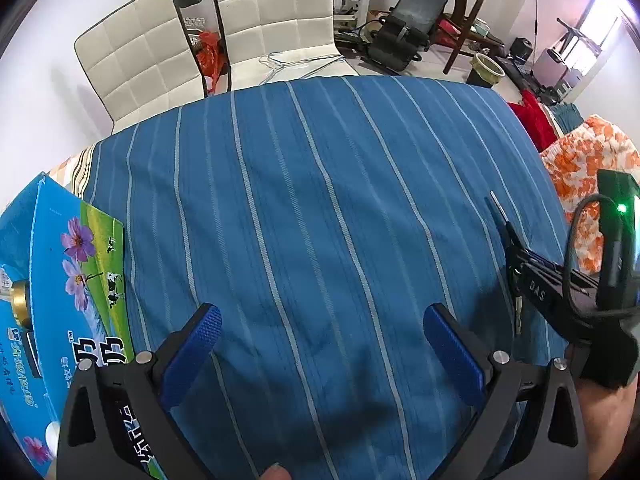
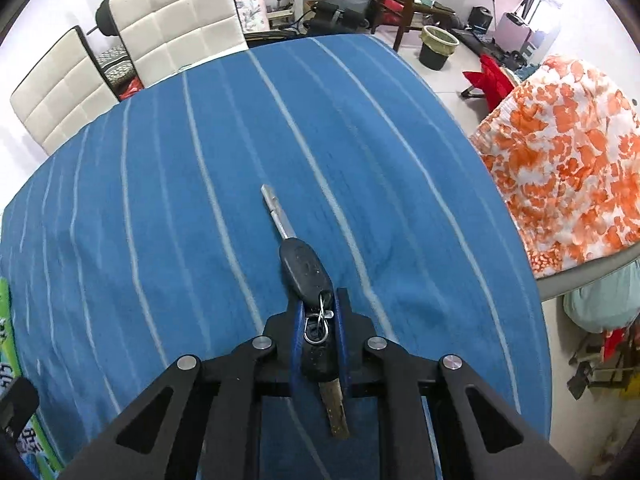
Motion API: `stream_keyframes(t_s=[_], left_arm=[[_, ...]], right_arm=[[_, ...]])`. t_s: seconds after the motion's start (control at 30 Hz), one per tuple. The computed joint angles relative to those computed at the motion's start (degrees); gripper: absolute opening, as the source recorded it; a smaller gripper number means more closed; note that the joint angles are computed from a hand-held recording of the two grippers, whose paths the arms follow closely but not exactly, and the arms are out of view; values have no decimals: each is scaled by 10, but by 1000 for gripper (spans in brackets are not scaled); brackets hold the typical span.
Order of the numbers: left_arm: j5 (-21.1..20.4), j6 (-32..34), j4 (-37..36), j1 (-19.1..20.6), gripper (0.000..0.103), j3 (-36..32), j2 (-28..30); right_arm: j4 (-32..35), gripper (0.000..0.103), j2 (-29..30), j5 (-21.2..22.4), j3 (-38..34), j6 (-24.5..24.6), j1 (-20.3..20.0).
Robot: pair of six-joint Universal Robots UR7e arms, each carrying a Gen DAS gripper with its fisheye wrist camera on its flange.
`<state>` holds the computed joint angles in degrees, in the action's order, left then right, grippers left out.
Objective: Organize rigid objects
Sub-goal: 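Carry the car key with the right tool into the blue box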
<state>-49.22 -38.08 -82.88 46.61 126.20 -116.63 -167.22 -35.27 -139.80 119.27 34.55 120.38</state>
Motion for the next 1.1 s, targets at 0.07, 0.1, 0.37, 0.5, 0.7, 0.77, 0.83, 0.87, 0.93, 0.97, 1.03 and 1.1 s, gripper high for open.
stream_keyframes(t_s=[0.07, 0.1, 0.37, 0.5, 0.7, 0.77, 0.83, 0.87, 0.93, 0.97, 1.03, 1.1], left_arm=[[-2, -2, 5, -7, 103, 0, -5], [-1, -3, 7, -11, 103, 1, -6], [-11, -28, 49, -59, 103, 7, -38], [-21, -48, 90, -87, 103, -3, -57], [-24, -131, 237, -169, 103, -50, -98], [-32, -170, 294, -197, 103, -74, -111], [-38, -216, 354, -229, 103, -97, -122], [-42, -232, 376, -240, 103, -106, -126], [-51, -272, 429, -270, 103, -125, -135], [-57, -297, 460, -285, 103, -139, -139], [-68, -335, 505, -311, 103, -159, -145], [-84, -386, 565, -350, 103, -182, -152]], right_arm=[[-10, 15, -3, 2, 9, 5, 9], [-22, 15, -6, 5, 17, 4, 11], [-81, 15, -48, 44, 67, 8, 52], [-76, 15, -68, 64, 77, 21, 86], [-40, 15, -97, 107, 77, 59, 144], [-25, 7, -105, 115, 70, 70, 164], [-11, 6, -111, 130, 63, 86, 184], [-3, 6, -112, 137, 57, 92, 194], [15, 6, -109, 142, 41, 106, 219], [16, 6, -107, 144, 34, 110, 230], [24, 5, -101, 148, 20, 114, 245], [29, 5, -96, 152, 4, 118, 261]])
